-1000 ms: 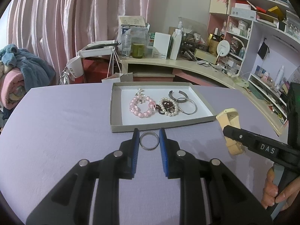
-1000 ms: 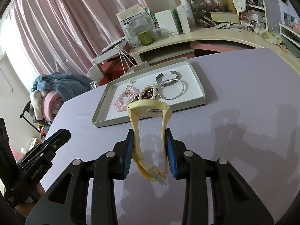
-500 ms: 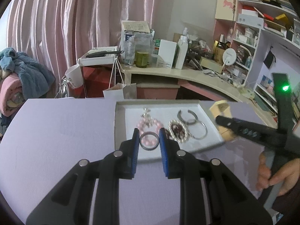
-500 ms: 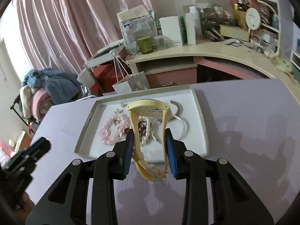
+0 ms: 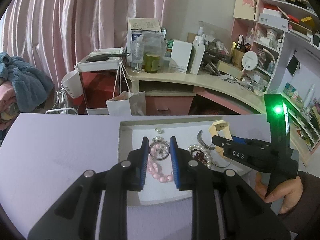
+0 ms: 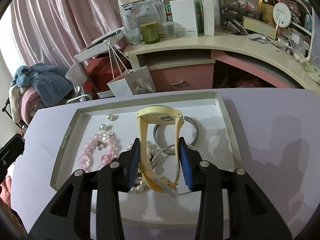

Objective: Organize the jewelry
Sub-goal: 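Carry the watch and ring into the tray and open both tools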

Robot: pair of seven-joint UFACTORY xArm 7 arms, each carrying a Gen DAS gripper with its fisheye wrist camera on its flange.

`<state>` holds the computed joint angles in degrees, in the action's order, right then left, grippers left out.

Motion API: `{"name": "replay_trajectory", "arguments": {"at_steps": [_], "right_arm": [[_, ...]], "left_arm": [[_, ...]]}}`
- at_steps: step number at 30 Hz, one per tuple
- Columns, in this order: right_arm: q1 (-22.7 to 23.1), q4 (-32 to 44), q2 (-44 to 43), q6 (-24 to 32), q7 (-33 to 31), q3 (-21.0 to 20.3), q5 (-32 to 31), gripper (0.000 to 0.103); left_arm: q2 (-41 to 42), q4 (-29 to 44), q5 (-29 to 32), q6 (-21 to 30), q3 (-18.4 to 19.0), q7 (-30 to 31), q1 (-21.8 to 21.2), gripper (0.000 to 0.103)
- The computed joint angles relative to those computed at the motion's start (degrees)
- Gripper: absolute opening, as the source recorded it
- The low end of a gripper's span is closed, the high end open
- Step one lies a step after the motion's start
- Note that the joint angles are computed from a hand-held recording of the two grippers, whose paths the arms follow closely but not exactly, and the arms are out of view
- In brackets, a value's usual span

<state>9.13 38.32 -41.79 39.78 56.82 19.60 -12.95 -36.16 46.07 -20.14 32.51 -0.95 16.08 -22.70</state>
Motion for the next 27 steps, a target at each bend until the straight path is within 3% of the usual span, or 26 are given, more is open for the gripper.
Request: {"name": "replay_trajectory", "arguments": {"at_steps": [3, 15, 27], "right_arm": [[0.2, -1.5, -1.4, -1.5, 0.3, -0.3, 0.1, 0.073], [1.9, -8.6, -13.3, 2.0, 5.1, 0.5, 4.0, 0.075], [1.4, -11.0, -17.8, 3.5, 6.5, 0.7, 5.1, 0.075]], "left_arm": [[1.0, 0.2, -0.2, -0.1, -0.1, 0.1, -0.4, 0.021], [6.3, 1.6, -3.2, 0.5, -0.6, 0.7, -2.0, 0.022], [11.5, 5.3, -6.4, -1.7, -1.6, 4.3, -3.3, 0.022]]}}
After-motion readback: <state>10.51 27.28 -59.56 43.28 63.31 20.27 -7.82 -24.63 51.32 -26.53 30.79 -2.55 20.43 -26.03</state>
